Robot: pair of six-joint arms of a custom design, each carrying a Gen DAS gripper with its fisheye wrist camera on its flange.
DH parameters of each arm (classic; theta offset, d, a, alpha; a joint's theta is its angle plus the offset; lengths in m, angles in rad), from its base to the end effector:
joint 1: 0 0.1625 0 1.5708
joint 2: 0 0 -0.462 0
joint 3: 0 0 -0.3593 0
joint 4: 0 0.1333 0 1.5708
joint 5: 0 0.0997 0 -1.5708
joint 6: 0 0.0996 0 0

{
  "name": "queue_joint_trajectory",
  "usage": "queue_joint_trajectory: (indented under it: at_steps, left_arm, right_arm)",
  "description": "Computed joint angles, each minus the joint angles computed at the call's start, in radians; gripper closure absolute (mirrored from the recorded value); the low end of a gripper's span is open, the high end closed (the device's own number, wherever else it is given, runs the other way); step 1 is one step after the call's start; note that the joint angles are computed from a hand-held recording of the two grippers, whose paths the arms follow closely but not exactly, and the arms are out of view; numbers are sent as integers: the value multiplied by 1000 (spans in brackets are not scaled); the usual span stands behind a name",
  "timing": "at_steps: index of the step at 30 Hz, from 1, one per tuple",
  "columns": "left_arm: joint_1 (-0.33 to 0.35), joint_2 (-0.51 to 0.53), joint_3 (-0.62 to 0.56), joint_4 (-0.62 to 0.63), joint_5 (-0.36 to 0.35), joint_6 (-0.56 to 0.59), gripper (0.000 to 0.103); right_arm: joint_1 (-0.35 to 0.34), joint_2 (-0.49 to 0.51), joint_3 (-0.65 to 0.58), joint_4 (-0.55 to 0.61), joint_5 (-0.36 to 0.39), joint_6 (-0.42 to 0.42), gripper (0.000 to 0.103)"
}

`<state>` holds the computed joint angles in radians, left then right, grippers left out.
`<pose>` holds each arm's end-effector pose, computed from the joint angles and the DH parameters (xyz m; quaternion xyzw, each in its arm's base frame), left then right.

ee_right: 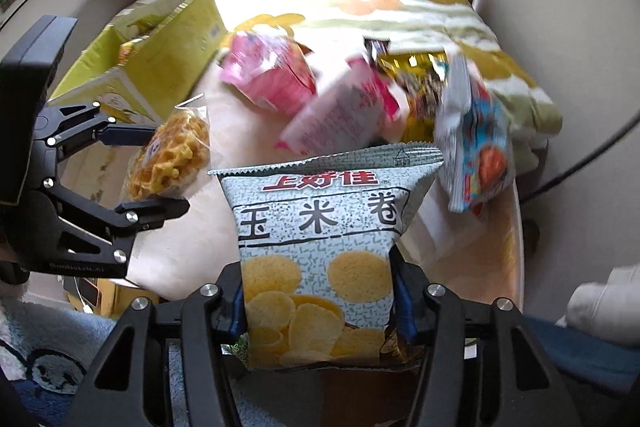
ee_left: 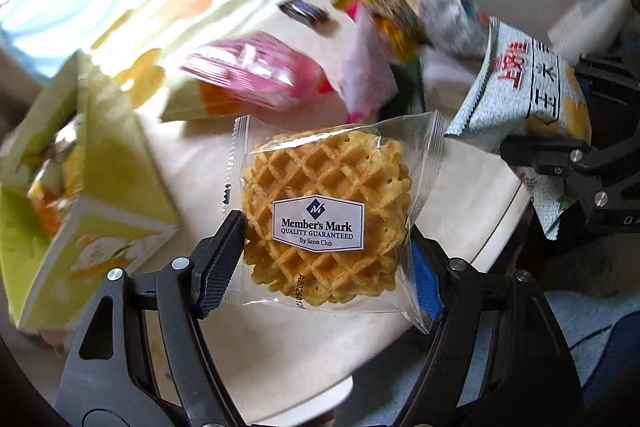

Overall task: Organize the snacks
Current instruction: 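Grasp the wrapped waffle with the left gripper while the right grasps the corn-roll bag, then carry the waffle and corn-roll bag over the box and release both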

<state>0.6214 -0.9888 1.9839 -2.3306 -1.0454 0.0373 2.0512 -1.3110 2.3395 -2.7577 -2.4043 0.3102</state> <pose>-0.3213 -0.4555 0.1400 0.4810 0.8302 -0.0118 0.2815 0.2437 -0.3388 0.2509 0.0456 -0.9110 0.2222 0.3445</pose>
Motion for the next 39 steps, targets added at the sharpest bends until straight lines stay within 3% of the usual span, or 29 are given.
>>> queue_joint_trajectory:
  at_steps: [6,12,22,31,39]
  left_arm:
    - [-45,-87,-1,8,70,-131,32]
    - [-29,-124,-55,1,151,-157,32]
    - [106,-156,-187,23,247,-108,32]
    - [280,-111,-350,35,249,-9,32]
    - [392,-47,-450,105,212,31,30]
  right_arm:
    - [42,-14,-61,14,15,-105,51]
    - [83,46,-150,-57,33,-232,51]
    - [100,257,-378,-187,111,-354,51]
    - [93,466,-619,-164,164,-362,51]
    - [73,608,-797,-45,171,-278,51]
